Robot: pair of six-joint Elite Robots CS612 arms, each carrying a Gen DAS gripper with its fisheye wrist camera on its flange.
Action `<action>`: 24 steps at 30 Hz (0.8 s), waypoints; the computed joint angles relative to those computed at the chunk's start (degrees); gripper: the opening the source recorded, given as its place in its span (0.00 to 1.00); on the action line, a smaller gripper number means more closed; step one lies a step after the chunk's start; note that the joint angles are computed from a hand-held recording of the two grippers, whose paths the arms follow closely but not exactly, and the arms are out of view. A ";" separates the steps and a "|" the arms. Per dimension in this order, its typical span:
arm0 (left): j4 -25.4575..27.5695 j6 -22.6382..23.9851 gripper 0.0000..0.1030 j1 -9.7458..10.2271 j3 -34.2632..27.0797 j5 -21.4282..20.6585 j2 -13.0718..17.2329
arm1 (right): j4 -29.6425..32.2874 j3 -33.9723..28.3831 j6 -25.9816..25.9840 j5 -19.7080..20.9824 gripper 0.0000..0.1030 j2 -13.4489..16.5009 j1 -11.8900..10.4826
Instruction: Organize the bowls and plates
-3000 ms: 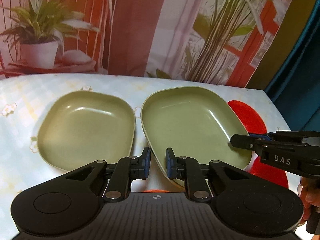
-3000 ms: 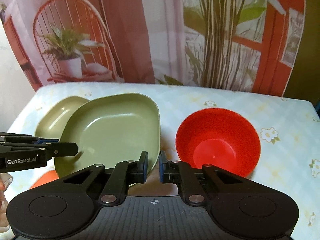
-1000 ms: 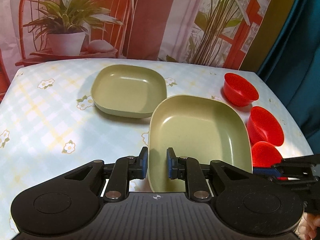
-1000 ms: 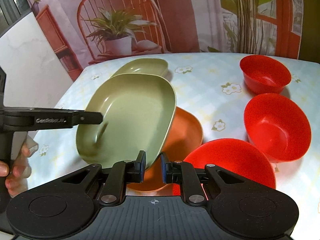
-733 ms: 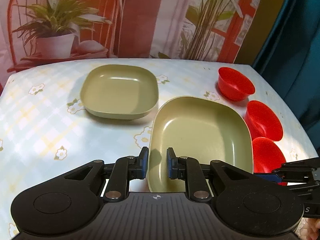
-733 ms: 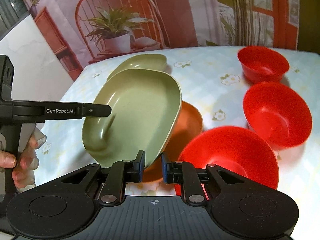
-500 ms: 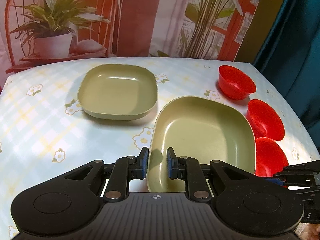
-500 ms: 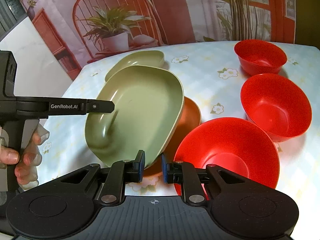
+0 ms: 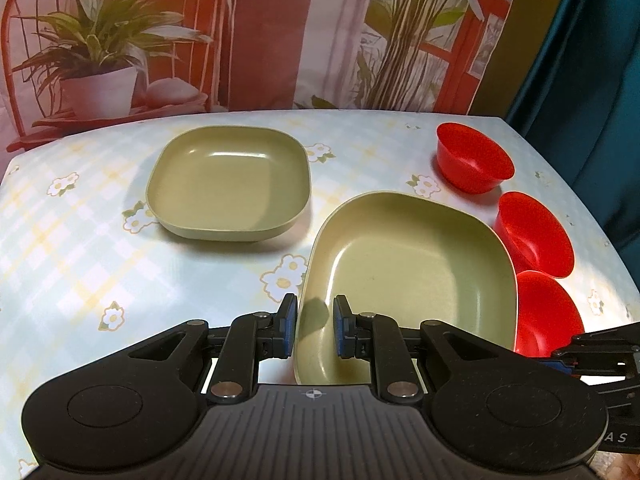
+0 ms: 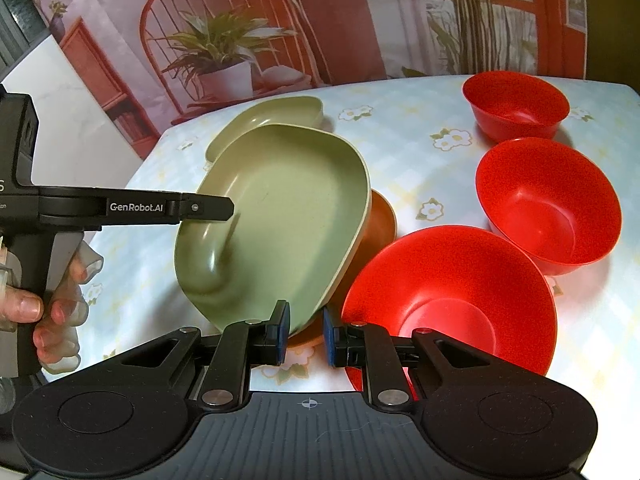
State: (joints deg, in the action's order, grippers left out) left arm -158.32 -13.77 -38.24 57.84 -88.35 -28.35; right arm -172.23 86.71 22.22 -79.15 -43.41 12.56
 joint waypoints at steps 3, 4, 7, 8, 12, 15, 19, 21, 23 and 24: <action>0.30 0.35 0.18 0.01 -0.25 0.03 0.15 | -0.02 -0.05 0.25 0.12 0.16 0.03 -0.02; 0.37 0.46 0.18 0.01 -0.32 0.04 0.19 | 0.05 -0.08 0.25 0.12 0.16 0.02 -0.03; 0.62 0.85 0.18 0.03 -0.57 0.17 0.39 | 0.03 -0.09 0.28 0.15 0.17 0.02 -0.03; 0.70 1.02 0.18 0.02 -0.66 0.29 0.45 | 0.02 -0.11 0.33 0.20 0.17 0.03 -0.03; 1.43 1.25 0.18 -0.04 -1.16 0.70 0.77 | 0.16 -0.35 0.32 0.20 0.17 0.15 -0.10; 1.81 1.35 0.18 -0.13 -1.41 0.98 0.92 | 0.23 -0.47 0.29 0.14 0.18 0.23 -0.14; 2.27 1.39 0.18 -0.17 -1.65 0.95 1.10 | 0.32 -0.61 0.00 0.05 0.20 0.29 -0.17; 2.61 1.43 0.18 -0.16 -1.78 0.84 1.20 | 0.28 -0.63 -0.09 -0.09 0.20 0.34 -0.20; 3.03 1.48 0.18 -0.16 -1.84 0.74 1.29 | 0.22 -0.60 -0.13 -0.24 0.21 0.35 -0.23; 3.24 1.61 0.18 -0.17 -1.85 0.77 1.33 | 0.26 -0.64 -0.17 -0.29 0.21 0.35 -0.22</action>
